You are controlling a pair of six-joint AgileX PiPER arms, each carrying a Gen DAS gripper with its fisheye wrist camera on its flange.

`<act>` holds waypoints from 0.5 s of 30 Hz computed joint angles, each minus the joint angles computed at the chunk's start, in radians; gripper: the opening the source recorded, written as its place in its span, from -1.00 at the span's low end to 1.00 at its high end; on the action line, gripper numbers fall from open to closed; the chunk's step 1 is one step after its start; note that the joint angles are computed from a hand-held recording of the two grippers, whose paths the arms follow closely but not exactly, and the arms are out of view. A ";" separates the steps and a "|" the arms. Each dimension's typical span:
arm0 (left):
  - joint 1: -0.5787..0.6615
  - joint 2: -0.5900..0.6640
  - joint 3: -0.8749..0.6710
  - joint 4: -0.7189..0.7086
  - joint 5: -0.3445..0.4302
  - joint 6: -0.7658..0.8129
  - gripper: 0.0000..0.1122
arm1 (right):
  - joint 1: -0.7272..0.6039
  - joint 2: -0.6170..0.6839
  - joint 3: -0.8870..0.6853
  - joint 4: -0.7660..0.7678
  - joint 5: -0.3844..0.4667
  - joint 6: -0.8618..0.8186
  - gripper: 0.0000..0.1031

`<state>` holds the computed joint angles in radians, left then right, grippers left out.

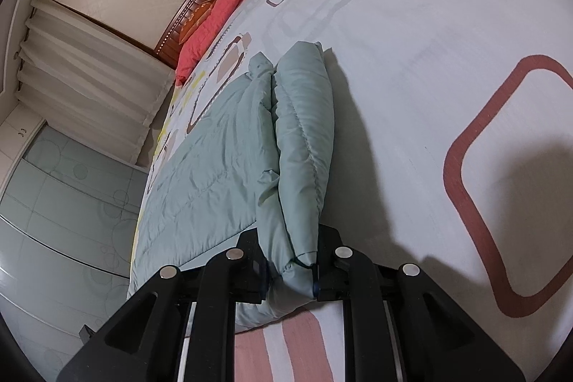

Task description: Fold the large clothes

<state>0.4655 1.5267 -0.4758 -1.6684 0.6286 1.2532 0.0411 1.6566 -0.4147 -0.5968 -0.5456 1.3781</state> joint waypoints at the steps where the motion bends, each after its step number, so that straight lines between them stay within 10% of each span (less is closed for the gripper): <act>1: 0.001 0.003 -0.002 0.005 -0.002 -0.002 -0.82 | -0.001 -0.003 0.005 0.002 -0.002 -0.002 -0.66; 15: 0.032 -0.063 -0.016 0.207 -0.073 -0.138 -0.30 | -0.058 -0.099 0.089 -0.055 0.041 0.019 -0.07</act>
<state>0.4973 1.4638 -0.4921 -1.4617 0.5559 1.1154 -0.0174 1.5576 -0.3253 -0.6516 -0.5045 1.3973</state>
